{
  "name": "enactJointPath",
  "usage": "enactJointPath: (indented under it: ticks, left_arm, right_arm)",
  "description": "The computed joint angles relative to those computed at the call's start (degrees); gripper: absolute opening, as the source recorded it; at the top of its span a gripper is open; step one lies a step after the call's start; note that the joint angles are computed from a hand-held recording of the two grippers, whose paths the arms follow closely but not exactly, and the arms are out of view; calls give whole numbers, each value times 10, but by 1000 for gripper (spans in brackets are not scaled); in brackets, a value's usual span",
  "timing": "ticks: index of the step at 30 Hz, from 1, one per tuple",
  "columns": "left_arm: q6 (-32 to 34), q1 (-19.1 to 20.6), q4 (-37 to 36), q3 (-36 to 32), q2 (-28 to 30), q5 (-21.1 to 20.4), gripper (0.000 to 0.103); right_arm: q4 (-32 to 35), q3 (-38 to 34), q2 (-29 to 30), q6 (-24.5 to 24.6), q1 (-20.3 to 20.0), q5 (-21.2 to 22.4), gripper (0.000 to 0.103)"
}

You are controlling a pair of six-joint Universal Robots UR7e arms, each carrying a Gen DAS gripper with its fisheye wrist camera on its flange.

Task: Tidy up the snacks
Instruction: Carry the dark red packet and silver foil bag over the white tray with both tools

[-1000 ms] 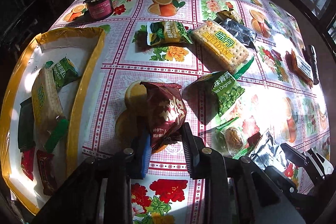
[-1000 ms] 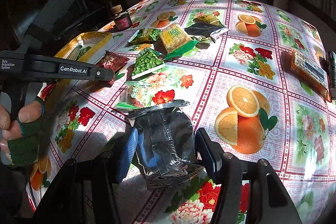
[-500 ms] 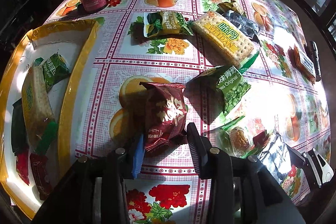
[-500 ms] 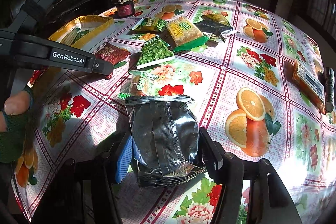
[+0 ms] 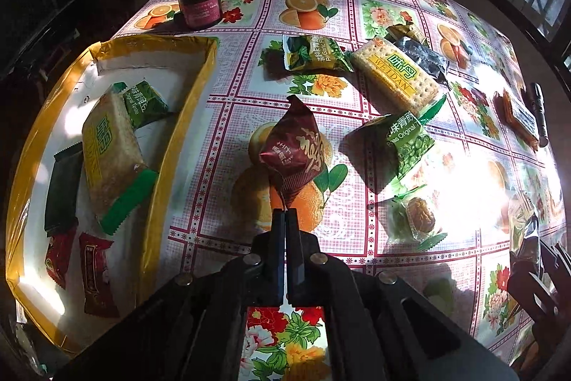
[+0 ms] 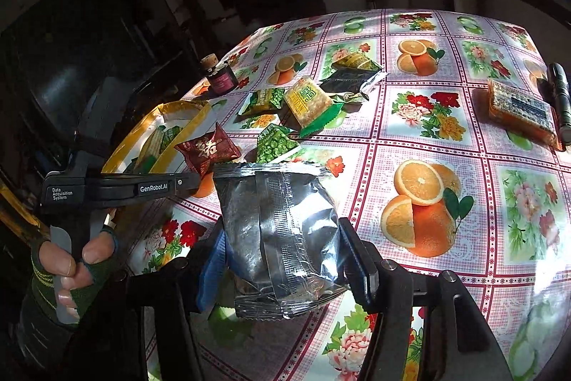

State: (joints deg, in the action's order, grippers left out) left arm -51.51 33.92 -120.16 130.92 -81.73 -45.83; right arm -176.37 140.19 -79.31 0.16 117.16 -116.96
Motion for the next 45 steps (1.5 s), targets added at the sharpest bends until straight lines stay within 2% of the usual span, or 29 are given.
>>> enactJointPath:
  ticks: [7, 16, 19, 21, 22, 24, 25, 26, 30, 31, 32, 35, 39, 45]
  left_arm:
    - [-17, -29, 28, 26, -73, -1, 0]
    - [-76, -78, 114, 36, -149, 17, 0]
    - [-56, -76, 96, 43, -158, 11, 0]
    - [-51, -77, 97, 42, -140, 15, 0]
    - [-41, -76, 87, 41, -126, 19, 2]
    - [-33, -69, 78, 35, -93, 33, 27]
    - [-30, -64, 75, 32, -76, 43, 51]
    - [-19, -57, 61, 31, -62, 53, 55]
    - [10, -26, 51, 10, -8, 52, 55]
    - [12, -18, 52, 6, 1, 49, 52]
    - [11, -10, 57, 1, 9, 46, 37]
    - [21, 5, 46, 1, 11, 35, 34]
    - [16, -3, 42, 13, -6, 28, 30]
    - [-50, -53, 102, 25, -61, 45, 30]
  right_arm:
    - [-8, 4, -7, 7, 5, 21, 63]
    - [-18, -6, 16, 5, 12, 43, 63]
    - [-14, -13, 27, 3, 14, 49, 63]
    - [-21, -13, 31, 5, 13, 55, 63]
    - [-22, -13, 33, 5, 12, 58, 63]
    - [-23, -12, 36, 7, 11, 58, 63]
    - [-22, -11, 36, 8, 10, 59, 63]
    - [-21, -10, 35, 8, 9, 59, 63]
    - [-15, -6, 25, 12, 6, 52, 63]
    - [-14, -5, 21, 13, 5, 50, 63]
    - [-13, -4, 18, 13, 3, 51, 63]
    - [-15, -2, 14, 13, 1, 49, 63]
    - [-16, -3, 15, 12, 2, 48, 63]
    - [-20, -10, 24, 8, 14, 52, 63]
